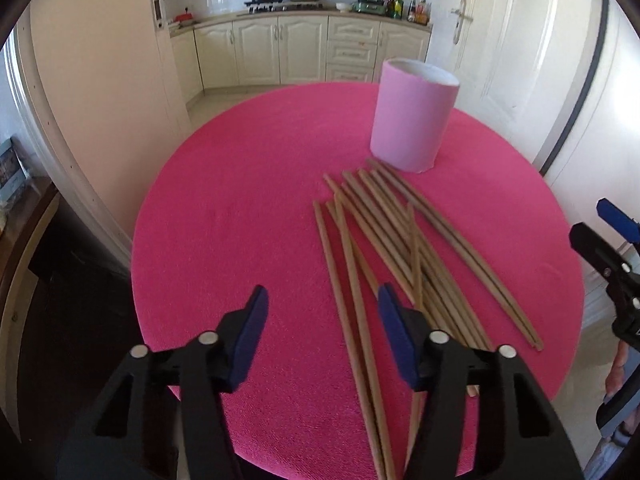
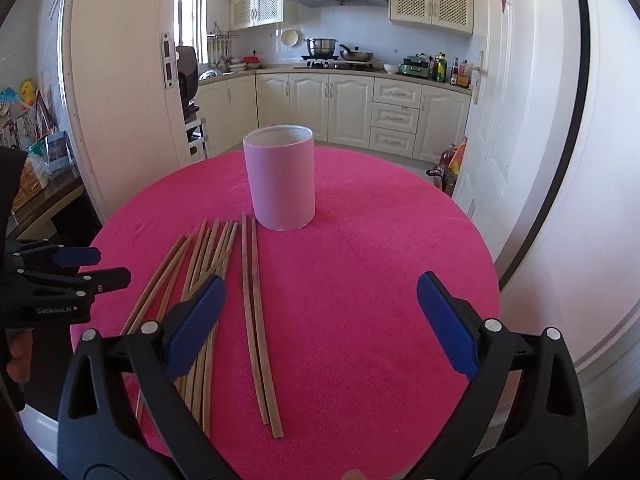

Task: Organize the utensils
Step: 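Lower the left tool onto a wooden chopstick and close it while the right tool grasps another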

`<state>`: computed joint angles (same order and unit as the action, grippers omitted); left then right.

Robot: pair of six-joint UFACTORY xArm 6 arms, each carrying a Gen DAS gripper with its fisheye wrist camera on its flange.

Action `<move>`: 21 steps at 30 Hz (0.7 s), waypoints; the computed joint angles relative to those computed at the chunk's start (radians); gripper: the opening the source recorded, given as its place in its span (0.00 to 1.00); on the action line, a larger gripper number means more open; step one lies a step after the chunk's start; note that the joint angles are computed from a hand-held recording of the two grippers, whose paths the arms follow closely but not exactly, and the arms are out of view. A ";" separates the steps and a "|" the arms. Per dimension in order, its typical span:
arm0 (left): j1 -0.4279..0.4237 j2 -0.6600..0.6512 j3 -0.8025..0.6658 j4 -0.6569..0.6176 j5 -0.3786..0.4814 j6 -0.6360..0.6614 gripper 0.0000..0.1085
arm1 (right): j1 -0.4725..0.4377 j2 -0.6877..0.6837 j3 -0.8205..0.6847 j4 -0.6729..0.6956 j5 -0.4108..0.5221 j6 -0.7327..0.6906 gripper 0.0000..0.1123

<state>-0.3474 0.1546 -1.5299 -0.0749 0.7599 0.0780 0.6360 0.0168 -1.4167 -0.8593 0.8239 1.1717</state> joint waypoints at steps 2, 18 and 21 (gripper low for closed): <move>0.009 0.036 -0.032 0.004 0.035 -0.007 0.44 | -0.014 0.016 -0.011 0.052 -0.021 -0.047 0.76; -0.001 0.217 -0.272 0.075 0.226 -0.008 0.22 | -0.109 0.273 -0.359 0.644 0.129 -0.638 0.32; 0.001 0.248 -0.322 0.060 0.257 -0.008 0.10 | -0.118 0.385 -0.544 0.728 0.250 -0.738 0.29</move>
<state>-0.3466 0.4025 -1.8521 -0.0153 1.0171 0.0701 0.5177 0.4022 -1.9602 -0.1317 1.0738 0.4339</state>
